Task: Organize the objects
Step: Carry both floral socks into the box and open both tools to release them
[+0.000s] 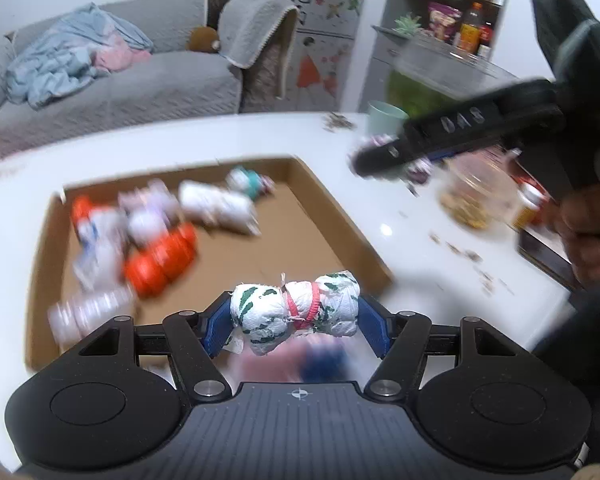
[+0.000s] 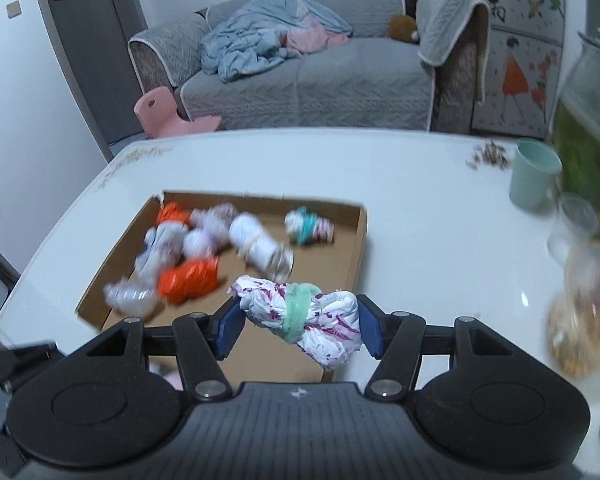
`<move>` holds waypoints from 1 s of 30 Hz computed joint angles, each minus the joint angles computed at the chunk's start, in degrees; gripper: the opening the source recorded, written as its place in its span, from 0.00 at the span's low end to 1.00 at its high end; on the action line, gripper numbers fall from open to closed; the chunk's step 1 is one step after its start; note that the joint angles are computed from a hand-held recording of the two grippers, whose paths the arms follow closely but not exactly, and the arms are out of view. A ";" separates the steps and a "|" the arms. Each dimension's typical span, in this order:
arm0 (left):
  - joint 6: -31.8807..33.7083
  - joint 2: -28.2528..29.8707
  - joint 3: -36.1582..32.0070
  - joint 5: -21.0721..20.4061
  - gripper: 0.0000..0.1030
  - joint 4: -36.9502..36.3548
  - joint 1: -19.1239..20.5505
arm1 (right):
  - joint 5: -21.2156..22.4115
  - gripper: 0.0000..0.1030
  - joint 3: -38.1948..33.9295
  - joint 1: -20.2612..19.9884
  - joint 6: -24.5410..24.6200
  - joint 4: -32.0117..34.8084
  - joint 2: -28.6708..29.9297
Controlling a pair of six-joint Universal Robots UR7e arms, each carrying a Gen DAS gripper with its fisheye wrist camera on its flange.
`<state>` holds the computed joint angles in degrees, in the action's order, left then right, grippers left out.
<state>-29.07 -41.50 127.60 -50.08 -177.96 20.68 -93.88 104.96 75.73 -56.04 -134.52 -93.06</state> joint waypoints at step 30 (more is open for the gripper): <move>20.16 12.39 -22.61 -0.70 0.69 11.13 16.63 | -12.53 0.55 -8.94 4.61 -27.69 -5.00 19.84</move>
